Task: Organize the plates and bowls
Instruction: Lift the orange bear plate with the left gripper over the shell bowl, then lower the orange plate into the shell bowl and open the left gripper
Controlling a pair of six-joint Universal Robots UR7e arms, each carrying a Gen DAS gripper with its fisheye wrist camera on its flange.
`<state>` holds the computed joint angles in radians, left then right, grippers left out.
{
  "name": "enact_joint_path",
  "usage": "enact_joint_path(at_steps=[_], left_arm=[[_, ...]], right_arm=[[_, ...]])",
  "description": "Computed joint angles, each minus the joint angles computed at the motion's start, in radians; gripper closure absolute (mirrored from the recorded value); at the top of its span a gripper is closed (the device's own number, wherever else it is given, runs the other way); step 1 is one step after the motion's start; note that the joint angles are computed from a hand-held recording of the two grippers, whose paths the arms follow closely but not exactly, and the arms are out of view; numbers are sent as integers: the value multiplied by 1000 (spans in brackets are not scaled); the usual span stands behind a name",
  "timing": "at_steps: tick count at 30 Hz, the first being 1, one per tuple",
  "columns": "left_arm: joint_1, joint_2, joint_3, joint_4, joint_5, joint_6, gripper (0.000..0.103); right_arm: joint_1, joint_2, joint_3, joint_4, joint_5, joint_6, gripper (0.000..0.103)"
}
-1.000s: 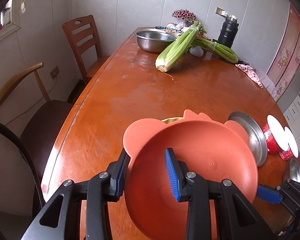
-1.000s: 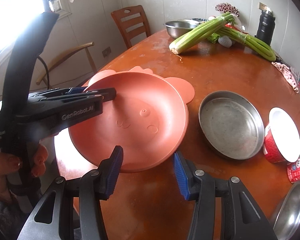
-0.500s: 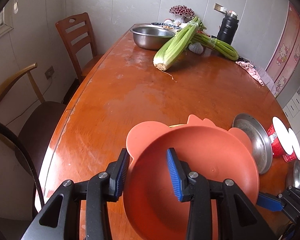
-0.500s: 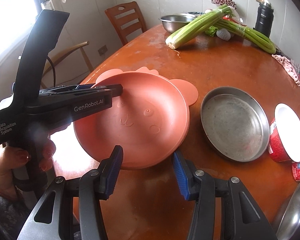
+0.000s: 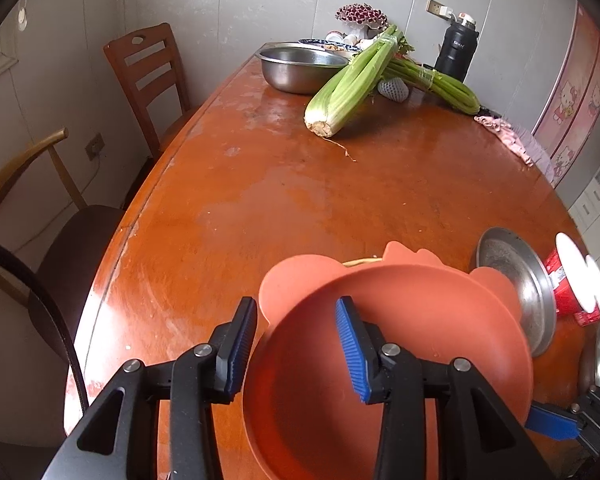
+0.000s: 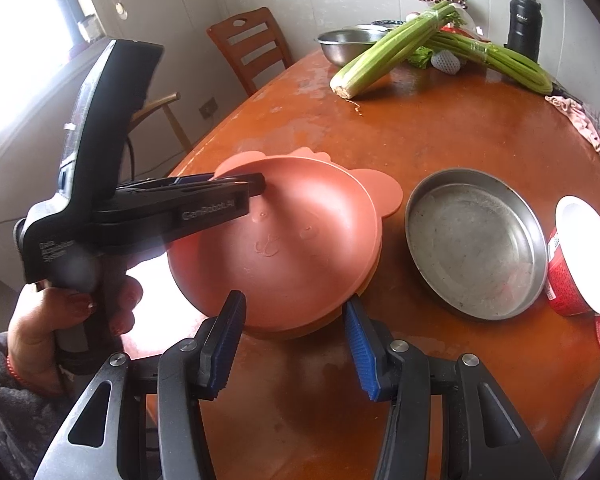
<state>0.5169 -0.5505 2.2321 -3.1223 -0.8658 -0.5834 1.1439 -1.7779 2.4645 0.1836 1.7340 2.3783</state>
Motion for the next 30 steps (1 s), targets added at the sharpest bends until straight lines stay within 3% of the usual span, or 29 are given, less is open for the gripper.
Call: enact_joint_path(at_steps=[6,13,17,19,22,30], left_arm=[[8,22,-27,18,12,17,61],[4,-3,5,-26,7,-1,61],[-11,-36,43,-25,35,-41,61],[-18,-52,60,-8,45,-76,61],[-39,-75,94,-10,58,-129,61],[-91,-125,202,-4,26,-300,61]], right_arm=[[41,32,10,-7,26,-20,50],[27,14,27,10,-9,-73,50],[-54,-76,45,61,-93,-134,50],[-137,-149,51,108,-167,-169,50],[-208,-187,33,145,-215,-168,50],[-165,-92,-23,94,-135,-93,50]])
